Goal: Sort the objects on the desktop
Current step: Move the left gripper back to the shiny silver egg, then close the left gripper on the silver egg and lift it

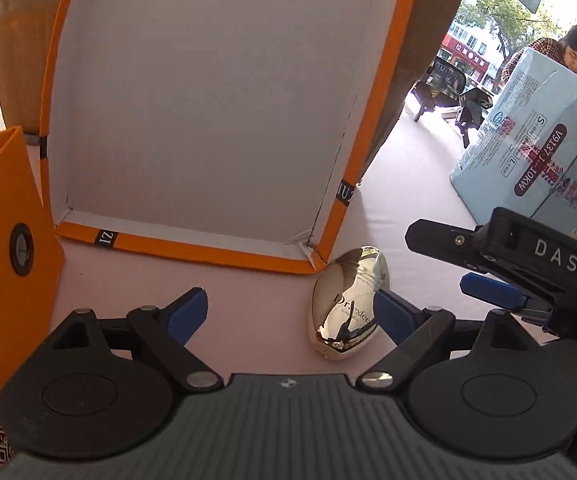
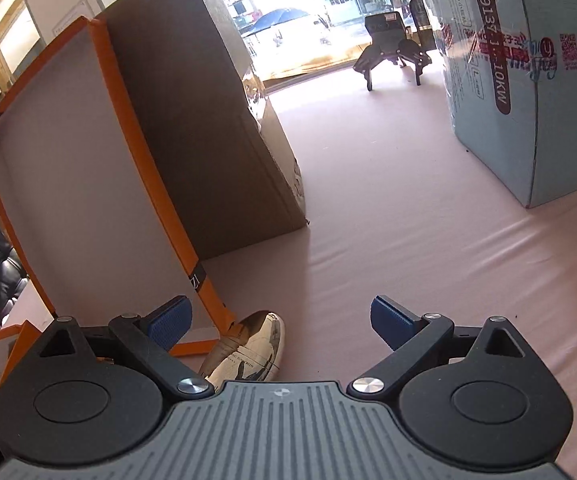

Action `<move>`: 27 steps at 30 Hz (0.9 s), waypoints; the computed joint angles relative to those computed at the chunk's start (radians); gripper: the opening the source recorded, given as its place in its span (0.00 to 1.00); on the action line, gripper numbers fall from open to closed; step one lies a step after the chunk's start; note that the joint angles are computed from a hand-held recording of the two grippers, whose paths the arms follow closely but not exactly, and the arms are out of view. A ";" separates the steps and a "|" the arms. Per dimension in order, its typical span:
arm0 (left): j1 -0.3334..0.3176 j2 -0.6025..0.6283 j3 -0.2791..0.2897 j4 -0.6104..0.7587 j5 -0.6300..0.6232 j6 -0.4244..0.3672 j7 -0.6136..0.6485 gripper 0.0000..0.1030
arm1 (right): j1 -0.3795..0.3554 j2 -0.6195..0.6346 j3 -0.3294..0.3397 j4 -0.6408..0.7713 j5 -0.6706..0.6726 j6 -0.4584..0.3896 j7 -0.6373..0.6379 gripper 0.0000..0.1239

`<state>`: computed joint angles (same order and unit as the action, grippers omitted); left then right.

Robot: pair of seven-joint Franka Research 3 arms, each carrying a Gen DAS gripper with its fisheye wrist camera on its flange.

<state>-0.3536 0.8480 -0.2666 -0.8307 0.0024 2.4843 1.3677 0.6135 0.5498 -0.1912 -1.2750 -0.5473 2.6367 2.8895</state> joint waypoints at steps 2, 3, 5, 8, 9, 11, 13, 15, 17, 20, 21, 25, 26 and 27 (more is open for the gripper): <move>0.010 0.032 -0.022 0.049 -0.028 -0.043 0.013 0.87 | -0.013 0.006 0.012 -0.009 0.027 0.020 -0.001 0.78; 0.014 0.046 -0.032 0.069 -0.043 -0.062 0.022 0.87 | -0.018 0.009 0.015 -0.012 0.039 0.028 -0.003 0.78; 0.015 0.057 -0.040 0.083 -0.065 -0.072 0.035 0.87 | -0.031 0.016 0.021 -0.025 0.070 0.065 -0.005 0.77; 0.018 0.037 -0.041 0.032 -0.077 -0.024 0.056 0.87 | -0.057 0.020 0.043 -0.054 0.148 0.143 -0.032 0.76; 0.020 0.033 -0.043 0.020 -0.081 -0.009 0.060 0.87 | -0.060 0.021 0.045 -0.062 0.173 0.168 -0.041 0.76; 0.024 0.021 -0.047 -0.018 -0.089 0.036 0.063 0.87 | -0.063 0.026 0.049 -0.070 0.221 0.202 -0.068 0.76; 0.017 0.036 -0.049 -0.007 -0.088 0.062 0.066 0.87 | -0.065 0.033 0.052 -0.073 0.265 0.228 -0.098 0.75; 0.006 0.062 -0.049 0.029 -0.079 0.065 0.077 0.87 | -0.059 0.045 0.042 -0.074 0.301 0.253 -0.110 0.75; -0.001 0.081 -0.056 0.061 -0.076 0.052 0.105 0.90 | -0.032 0.058 0.004 -0.067 0.311 0.272 -0.109 0.75; 0.020 0.112 -0.120 0.111 -0.131 0.003 0.206 0.91 | -0.013 0.070 -0.015 -0.054 0.329 0.274 -0.140 0.74; 0.021 0.126 -0.129 0.135 -0.150 -0.016 0.229 0.91 | -0.013 0.072 -0.011 -0.052 0.337 0.276 -0.157 0.74; 0.001 0.171 -0.114 0.220 -0.191 -0.058 0.234 0.91 | -0.055 0.084 0.053 -0.047 0.426 0.316 -0.251 0.68; -0.003 0.180 -0.110 0.237 -0.196 -0.066 0.234 0.91 | -0.046 0.088 0.042 -0.043 0.439 0.317 -0.252 0.67; -0.006 0.184 -0.106 0.246 -0.200 -0.070 0.236 0.91 | -0.038 0.091 0.033 -0.041 0.450 0.318 -0.257 0.67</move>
